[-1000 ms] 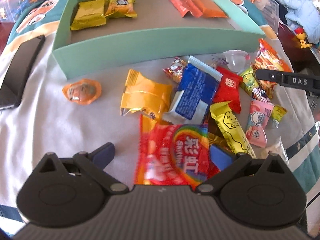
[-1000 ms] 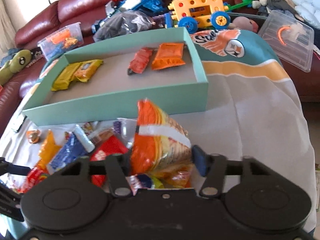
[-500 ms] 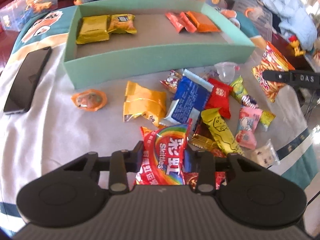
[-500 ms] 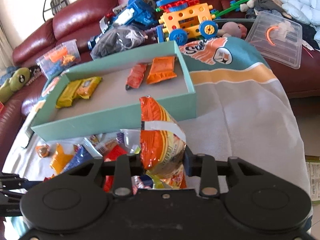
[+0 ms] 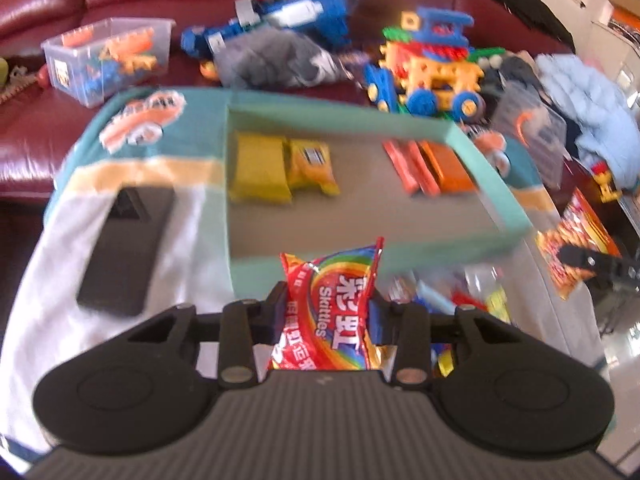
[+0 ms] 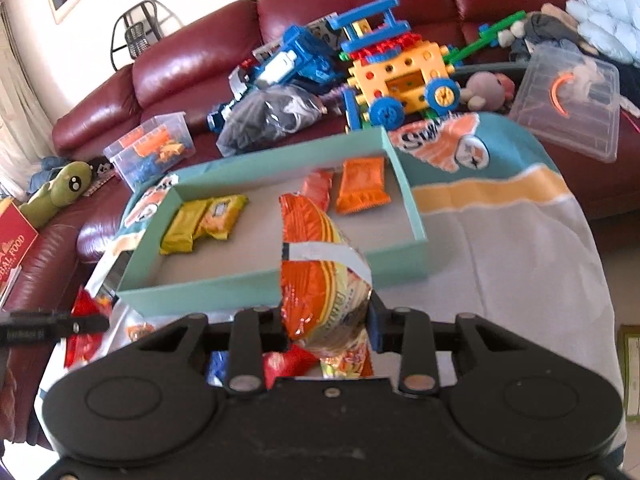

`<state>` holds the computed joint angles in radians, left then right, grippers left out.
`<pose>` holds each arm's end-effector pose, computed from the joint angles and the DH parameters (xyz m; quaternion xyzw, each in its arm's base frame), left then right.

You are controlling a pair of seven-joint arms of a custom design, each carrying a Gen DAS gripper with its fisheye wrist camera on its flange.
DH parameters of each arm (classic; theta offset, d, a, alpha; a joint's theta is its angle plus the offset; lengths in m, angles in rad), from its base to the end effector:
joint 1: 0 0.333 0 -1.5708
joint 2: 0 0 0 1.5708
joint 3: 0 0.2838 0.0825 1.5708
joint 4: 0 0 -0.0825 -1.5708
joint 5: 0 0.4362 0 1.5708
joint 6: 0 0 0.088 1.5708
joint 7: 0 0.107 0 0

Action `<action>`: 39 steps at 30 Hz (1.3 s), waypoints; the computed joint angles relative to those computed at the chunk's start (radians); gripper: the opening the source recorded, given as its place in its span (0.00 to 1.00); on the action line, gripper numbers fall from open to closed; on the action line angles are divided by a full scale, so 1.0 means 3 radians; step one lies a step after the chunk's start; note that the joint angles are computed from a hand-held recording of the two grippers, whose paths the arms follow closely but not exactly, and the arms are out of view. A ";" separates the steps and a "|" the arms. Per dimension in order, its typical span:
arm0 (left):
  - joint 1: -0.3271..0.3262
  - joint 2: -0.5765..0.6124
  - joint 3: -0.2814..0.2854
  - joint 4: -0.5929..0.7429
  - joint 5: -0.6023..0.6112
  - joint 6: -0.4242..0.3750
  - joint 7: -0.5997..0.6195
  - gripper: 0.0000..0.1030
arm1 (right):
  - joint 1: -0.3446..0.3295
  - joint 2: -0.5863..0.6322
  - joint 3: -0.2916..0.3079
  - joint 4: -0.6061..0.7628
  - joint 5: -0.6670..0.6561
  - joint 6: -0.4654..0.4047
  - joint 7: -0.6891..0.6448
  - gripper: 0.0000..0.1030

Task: Organize snacks
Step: 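Carry both bags into the teal box and open both tools to release them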

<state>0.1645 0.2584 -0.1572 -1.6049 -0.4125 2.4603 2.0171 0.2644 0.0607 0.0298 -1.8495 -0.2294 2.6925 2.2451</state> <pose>0.7260 0.0162 0.5025 -0.6023 0.7206 -0.3119 0.1440 0.6448 0.2028 0.5292 -0.5780 0.7178 -0.1930 0.3367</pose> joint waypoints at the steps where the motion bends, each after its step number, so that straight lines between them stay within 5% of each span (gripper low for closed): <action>1: -0.0024 0.0116 0.0011 0.0162 0.0064 -0.0007 -0.0052 0.36 | -0.0002 0.0069 -0.0005 0.0102 -0.0028 -0.0027 -0.0013 0.32; 14: -0.0260 0.1731 -0.0016 0.2372 0.1023 -0.0494 -0.0747 0.37 | 0.0016 0.1347 -0.0289 0.1778 0.0231 -0.0508 -0.0382 0.32; 20: -0.0315 0.2191 0.0006 0.3019 0.1230 -0.0747 -0.0863 0.42 | 0.0020 0.1642 -0.0372 0.2079 0.0335 -0.0611 -0.0498 0.32; 22: -0.0335 0.2171 0.0040 0.2965 0.1304 -0.0687 -0.0927 0.54 | -0.0019 0.1718 -0.0341 0.2153 0.0428 -0.0605 -0.0583 0.39; 23: -0.0338 0.2143 0.0048 0.2919 0.1331 -0.0657 -0.0960 0.77 | -0.0030 0.1728 -0.0330 0.2153 0.0474 -0.0587 -0.0607 0.43; 25: -0.0317 0.1925 0.0049 0.2552 0.1360 -0.0413 -0.1026 1.00 | -0.0018 0.1715 -0.0347 0.2122 0.0517 -0.0542 -0.0587 0.80; 28: -0.0288 0.1776 0.0014 0.2341 0.1369 -0.0315 -0.1049 1.00 | 0.0074 0.1595 -0.0447 0.1932 0.0409 -0.0355 -0.0441 1.00; 39: -0.0126 0.1079 -0.0110 0.1379 0.1123 -0.0085 -0.0909 1.00 | 0.0102 0.1095 -0.0389 0.1316 0.0336 -0.0266 -0.0357 1.00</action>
<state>0.1266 0.5821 -0.1904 -1.1911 -0.0756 2.4348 1.7446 0.2951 0.3891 -0.0870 -1.4547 -0.1285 2.6127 2.1381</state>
